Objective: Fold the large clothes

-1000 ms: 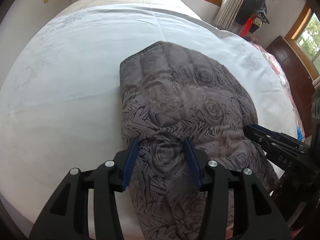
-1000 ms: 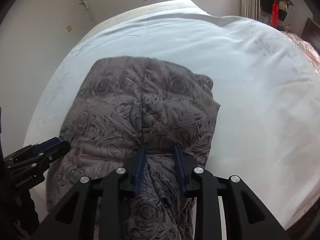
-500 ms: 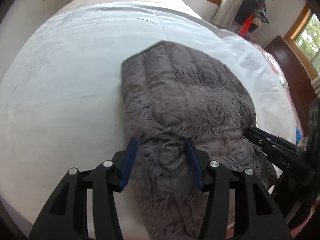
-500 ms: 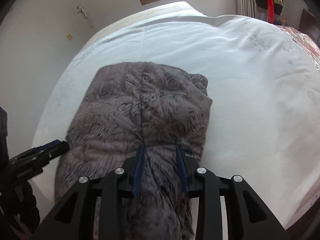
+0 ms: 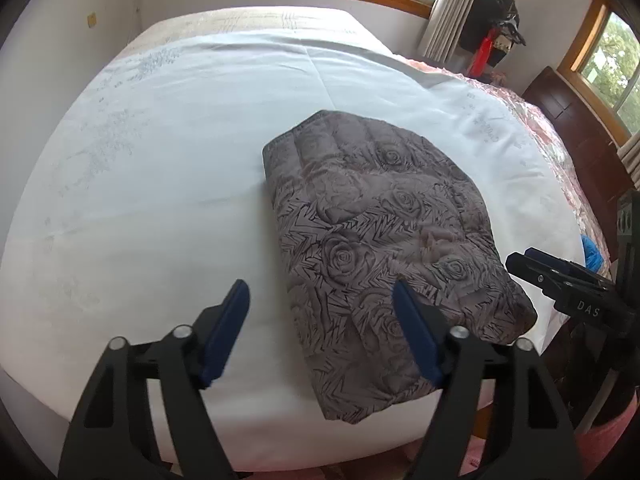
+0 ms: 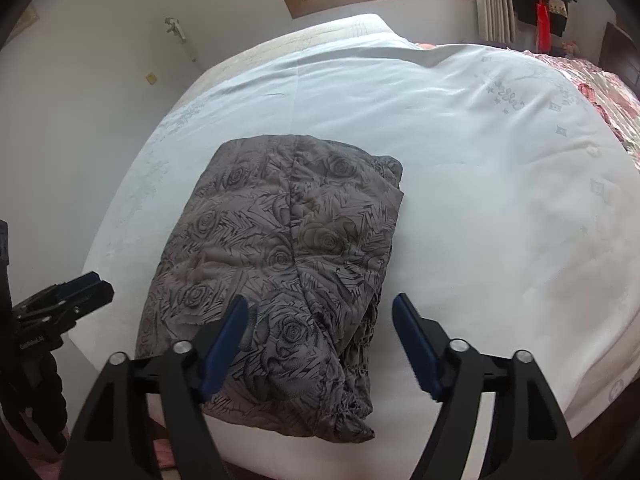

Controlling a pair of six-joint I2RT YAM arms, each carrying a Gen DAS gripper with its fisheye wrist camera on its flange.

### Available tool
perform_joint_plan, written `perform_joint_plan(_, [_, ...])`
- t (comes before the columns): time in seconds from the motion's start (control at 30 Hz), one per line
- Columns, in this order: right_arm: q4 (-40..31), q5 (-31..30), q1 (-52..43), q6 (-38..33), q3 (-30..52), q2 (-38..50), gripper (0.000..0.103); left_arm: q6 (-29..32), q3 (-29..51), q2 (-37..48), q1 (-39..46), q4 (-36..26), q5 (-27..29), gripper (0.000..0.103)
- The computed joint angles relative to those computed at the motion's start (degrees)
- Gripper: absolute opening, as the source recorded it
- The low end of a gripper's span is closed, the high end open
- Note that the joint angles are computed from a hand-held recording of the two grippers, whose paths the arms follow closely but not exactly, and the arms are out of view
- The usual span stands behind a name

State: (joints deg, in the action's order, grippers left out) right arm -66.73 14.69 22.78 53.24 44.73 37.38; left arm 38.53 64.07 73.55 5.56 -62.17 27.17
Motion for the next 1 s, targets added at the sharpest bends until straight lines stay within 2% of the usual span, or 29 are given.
perform_joint_plan(0.1, [-0.37, -0.28, 0.04, 0.18, 0.4, 0.15, 0.082, 0.95, 0.73, -0.63, 0.96, -0.62, 0.74, 0.079])
perform_joint_plan(0.47, [3.67, -9.32, -8.41, -5.09, -3.12, -1.61, 0.086, 3.73, 2.65, 0.6, 2.74, -3.14, 2.73, 0.085])
perform_joint_plan(0.73, [6.19, -19.76, -20.56, -11.34, -8.18, -3.38, 0.086, 3.65, 1.76, 2.09, 2.18, -1.45, 1.46, 0.085])
perform_joint_plan(0.9, [7.39, -25.55, -26.39, -14.7, -10.2, -3.93, 0.088, 2.18, 1.1, 6.78, 1.49, 0.45, -0.12, 0.085])
perform_joint_plan(1.0, [8.14, -29.89, -29.98, -16.64, -11.63, -4.5, 0.088, 2.24, 2.13, 11.2, 1.81, -1.18, 1.23, 0.085])
